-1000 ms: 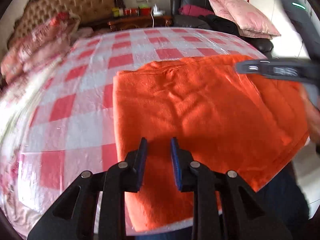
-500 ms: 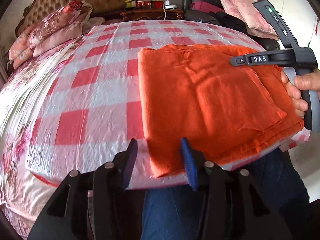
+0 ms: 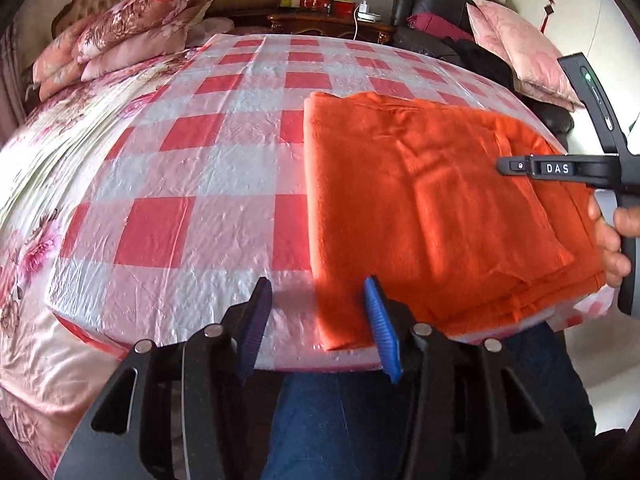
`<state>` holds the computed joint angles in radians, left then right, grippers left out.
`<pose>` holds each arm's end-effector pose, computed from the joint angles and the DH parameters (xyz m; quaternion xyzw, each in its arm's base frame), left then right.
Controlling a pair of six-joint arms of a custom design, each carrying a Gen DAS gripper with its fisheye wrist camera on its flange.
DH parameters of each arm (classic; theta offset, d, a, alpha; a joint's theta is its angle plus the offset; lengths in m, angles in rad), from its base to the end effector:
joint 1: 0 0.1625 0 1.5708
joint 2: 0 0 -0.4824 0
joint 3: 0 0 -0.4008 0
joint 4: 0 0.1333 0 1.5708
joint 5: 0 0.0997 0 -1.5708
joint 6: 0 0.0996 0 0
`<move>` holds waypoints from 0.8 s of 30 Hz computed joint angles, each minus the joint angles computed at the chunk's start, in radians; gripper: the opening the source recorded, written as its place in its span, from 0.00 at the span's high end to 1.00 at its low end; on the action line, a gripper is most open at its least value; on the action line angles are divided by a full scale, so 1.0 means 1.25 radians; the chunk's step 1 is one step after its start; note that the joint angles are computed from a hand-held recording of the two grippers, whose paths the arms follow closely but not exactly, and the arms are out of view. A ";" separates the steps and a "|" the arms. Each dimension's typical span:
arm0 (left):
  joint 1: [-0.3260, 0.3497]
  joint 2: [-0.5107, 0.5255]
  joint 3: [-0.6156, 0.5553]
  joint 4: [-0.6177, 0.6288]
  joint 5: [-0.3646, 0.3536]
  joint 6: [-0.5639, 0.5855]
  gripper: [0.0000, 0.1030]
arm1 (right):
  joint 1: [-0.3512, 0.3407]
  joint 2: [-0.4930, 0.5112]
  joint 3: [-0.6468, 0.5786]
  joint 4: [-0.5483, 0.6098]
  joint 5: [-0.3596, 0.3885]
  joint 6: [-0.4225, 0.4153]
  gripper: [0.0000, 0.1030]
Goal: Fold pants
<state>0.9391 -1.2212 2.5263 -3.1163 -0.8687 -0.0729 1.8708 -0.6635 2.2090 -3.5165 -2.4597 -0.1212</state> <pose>-0.0681 -0.4277 0.1789 0.2175 0.9075 -0.2235 0.2816 0.2031 -0.4673 0.0400 0.1014 -0.8831 0.2164 0.4037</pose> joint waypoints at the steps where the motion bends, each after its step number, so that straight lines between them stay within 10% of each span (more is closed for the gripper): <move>1: -0.001 0.002 0.001 -0.003 0.003 0.001 0.52 | -0.001 -0.002 0.002 0.001 0.001 0.000 0.58; 16: -0.011 0.000 0.000 0.023 0.019 -0.030 0.50 | -0.016 -0.011 0.048 -0.068 0.006 -0.010 0.33; 24: 0.094 -0.067 -0.041 0.081 -0.269 -0.093 0.57 | -0.021 -0.015 0.089 -0.122 0.023 -0.039 0.33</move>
